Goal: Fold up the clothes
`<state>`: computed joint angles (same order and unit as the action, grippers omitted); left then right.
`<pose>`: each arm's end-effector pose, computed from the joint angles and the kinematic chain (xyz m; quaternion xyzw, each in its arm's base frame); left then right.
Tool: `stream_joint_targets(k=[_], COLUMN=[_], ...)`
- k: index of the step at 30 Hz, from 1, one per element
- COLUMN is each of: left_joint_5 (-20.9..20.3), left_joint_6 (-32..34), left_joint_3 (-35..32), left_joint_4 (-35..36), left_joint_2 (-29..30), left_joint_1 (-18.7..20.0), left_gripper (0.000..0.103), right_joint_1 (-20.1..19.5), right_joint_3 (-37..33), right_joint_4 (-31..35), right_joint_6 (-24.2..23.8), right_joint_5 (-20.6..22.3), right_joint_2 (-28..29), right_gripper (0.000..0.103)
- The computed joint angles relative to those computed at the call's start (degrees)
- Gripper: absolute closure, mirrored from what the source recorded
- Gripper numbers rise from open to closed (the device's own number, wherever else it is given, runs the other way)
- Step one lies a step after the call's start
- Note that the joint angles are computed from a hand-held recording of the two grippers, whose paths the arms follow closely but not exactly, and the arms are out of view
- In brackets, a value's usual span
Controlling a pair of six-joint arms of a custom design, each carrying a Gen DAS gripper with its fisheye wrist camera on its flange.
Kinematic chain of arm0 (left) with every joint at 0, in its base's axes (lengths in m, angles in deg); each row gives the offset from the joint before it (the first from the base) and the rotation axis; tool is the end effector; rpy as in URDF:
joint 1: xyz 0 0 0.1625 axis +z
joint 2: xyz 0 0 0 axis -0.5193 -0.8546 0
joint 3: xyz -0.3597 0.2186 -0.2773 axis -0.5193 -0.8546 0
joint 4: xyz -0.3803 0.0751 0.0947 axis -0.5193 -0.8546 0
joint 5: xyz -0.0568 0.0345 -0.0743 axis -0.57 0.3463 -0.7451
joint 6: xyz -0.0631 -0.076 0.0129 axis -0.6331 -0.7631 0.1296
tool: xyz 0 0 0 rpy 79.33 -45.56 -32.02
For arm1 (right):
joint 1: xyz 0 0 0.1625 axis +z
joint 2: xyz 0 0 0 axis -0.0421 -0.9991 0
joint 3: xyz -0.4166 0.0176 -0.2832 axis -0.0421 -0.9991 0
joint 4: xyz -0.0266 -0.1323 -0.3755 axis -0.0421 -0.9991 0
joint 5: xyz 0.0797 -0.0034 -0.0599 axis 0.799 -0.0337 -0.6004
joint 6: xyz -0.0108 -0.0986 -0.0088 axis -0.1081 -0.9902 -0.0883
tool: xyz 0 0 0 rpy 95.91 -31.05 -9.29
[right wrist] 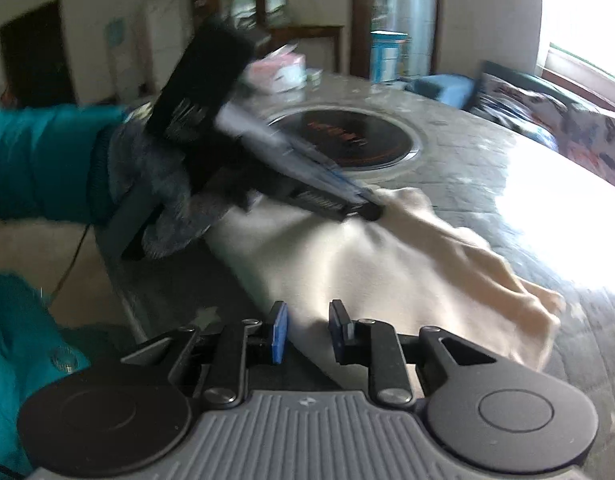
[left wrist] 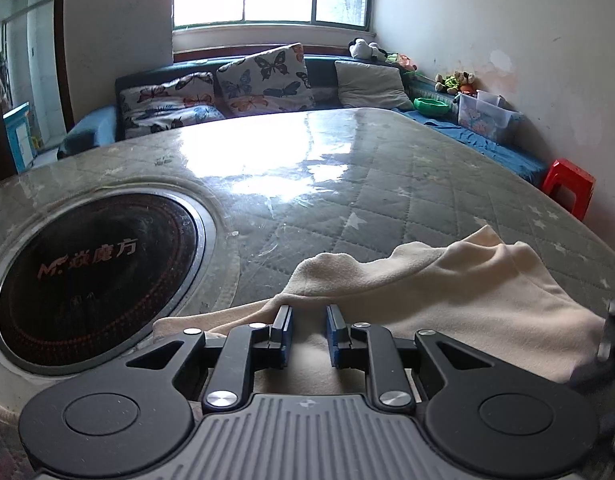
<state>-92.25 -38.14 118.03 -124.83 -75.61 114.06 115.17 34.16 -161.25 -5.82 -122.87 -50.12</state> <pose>0.0415 -0.8556 0.3004 0.4302 0.8504 -0.2473 0.1748 0.3684 -0.6486 -0.0722 0.3347 -0.8708 0.2760 0.2312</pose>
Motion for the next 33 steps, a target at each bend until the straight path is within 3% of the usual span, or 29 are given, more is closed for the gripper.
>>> stream_joint_targets(k=[5,11,17,23,27,30,33], left_joint_5=[0.3,0.4,0.5,0.5,0.5,0.1,-0.9], left_joint_6=[0.7,0.6,0.8,0.7,0.5,0.4,-0.3], left_joint_3=[0.9,0.9,0.8,0.9,0.9,0.7,0.3], left_joint_4=[-1.3,-1.2,-1.1,-1.3,-1.2,-0.9,0.8], left_joint_2=[-0.1,-0.2,-0.1,-0.1,-0.1,-0.1,-0.5], left_joint_1=[-0.1,-0.1,-0.1,-0.1,-0.1,0.0,0.2], left_gripper=[0.083,0.083,0.082,0.082,0.081,0.081,0.072], right_joint_1=[-0.9,-4.0,-4.2,-3.8,-4.2,-4.4,-4.2], right_joint_3=[-1.2,-2.9,-2.7,-7.9,-12.1,-13.8,-12.8], right_joint_4=[-5.8,-6.9,-8.4,-1.8,2.2,1.9,-0.2], right_joint_6=[4.6,9.8,9.6,9.3,11.4,10.0,9.8], right_joint_5=[-6.4,-10.9,-10.4,-7.2,-8.8,-9.8,-9.3], right_joint_2=[-0.1,-0.1,-0.2,1.0,2.6,3.6,3.3], right_gripper=[0.082,0.083,0.083,0.087,0.090,0.092,0.091])
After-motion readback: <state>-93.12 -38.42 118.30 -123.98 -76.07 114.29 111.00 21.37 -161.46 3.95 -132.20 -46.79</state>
